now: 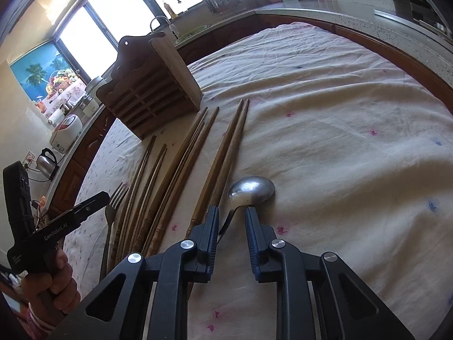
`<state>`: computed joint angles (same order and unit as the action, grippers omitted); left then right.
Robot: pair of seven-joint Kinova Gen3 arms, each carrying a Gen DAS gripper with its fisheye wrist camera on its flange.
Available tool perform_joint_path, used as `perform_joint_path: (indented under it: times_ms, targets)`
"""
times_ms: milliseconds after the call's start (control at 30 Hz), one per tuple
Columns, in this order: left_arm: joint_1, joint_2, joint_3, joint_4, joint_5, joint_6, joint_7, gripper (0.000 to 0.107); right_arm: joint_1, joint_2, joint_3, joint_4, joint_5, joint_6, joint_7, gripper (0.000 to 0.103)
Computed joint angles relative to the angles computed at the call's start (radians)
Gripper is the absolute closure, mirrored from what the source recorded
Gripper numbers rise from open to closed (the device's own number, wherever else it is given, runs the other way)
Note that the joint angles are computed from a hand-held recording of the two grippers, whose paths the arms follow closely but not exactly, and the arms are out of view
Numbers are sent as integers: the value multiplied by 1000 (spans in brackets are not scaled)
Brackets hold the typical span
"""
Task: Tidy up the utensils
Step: 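Close the left gripper on the metal fork while the right gripper grasps the spoon, then lift the fork and spoon and carry both over the wooden utensil holder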
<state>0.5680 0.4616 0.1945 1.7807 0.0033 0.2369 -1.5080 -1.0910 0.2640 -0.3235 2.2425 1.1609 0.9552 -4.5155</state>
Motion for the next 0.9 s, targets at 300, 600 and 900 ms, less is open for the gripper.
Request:
perform_joint_path:
  times_ms: [300,600,900]
  targets:
    - [-51,42,53,-37,31,36,-55,102,36,-10,-11,64,142,-44,-141,97]
    - [-277,-54,260,104,149,-95,-179,104,-53,-31,-50,-32,-6,188,32,101]
    - [-598,-139,587,203,182,-206,-245,104,-116,-43,-61,-150,-42,417,206,101]
